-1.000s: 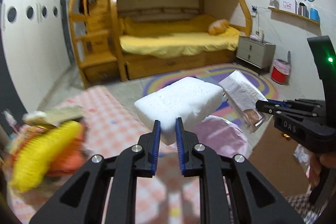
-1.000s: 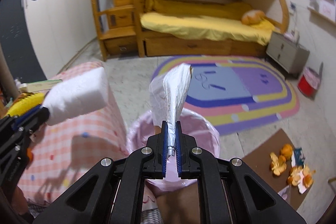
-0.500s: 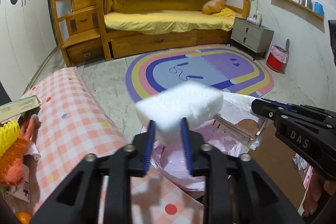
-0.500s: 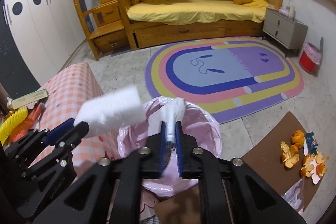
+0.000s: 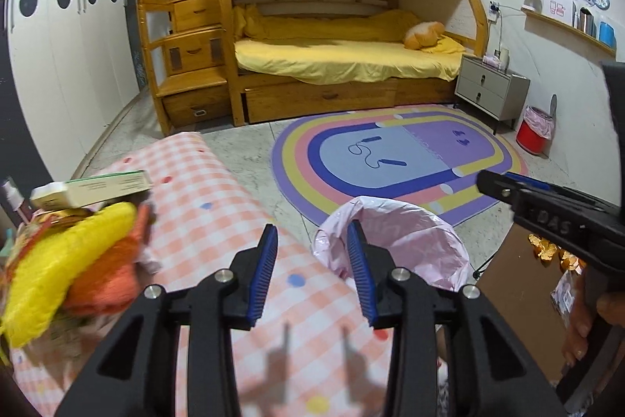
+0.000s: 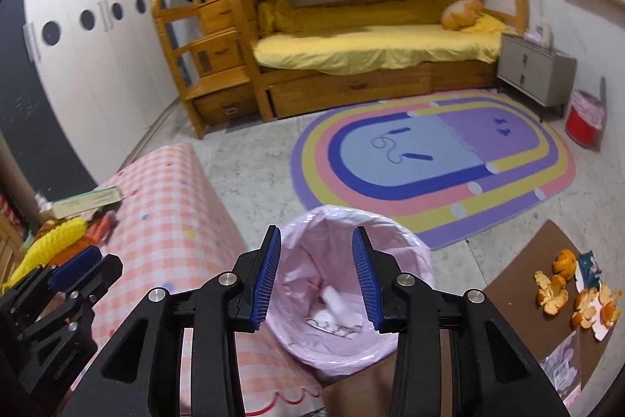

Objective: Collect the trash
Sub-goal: 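Release the white foam block into the bin with the left gripper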

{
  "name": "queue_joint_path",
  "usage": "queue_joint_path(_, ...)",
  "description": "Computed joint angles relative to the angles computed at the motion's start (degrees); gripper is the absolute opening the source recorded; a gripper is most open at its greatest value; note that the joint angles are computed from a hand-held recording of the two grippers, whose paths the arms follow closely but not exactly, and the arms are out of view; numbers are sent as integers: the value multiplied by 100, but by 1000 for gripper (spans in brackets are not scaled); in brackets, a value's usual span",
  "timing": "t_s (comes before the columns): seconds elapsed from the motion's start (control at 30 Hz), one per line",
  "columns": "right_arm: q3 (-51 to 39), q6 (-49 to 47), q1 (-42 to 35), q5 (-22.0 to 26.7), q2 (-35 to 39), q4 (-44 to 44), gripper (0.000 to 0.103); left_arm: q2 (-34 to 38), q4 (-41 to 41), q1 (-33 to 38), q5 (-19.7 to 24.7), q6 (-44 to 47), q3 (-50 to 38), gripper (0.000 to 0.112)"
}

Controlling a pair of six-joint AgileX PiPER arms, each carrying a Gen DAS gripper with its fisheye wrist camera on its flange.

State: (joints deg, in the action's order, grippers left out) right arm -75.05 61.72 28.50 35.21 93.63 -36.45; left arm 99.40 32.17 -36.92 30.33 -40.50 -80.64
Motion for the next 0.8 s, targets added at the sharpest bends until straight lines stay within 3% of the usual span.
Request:
queue_joint_path(0.33,-848,-768,880,31,442,267,40,-1469,70,466,51,53,1244,44)
queue_joint_path(0.7,-2229,-1825,1578,623,1387,794,48,-2922,255,1855,12,215,2516,55)
queue_joint_path(0.8,-2562,-1969,1702,755,1608,868,48,-3130,-760,2742,-142,1272,2700,55)
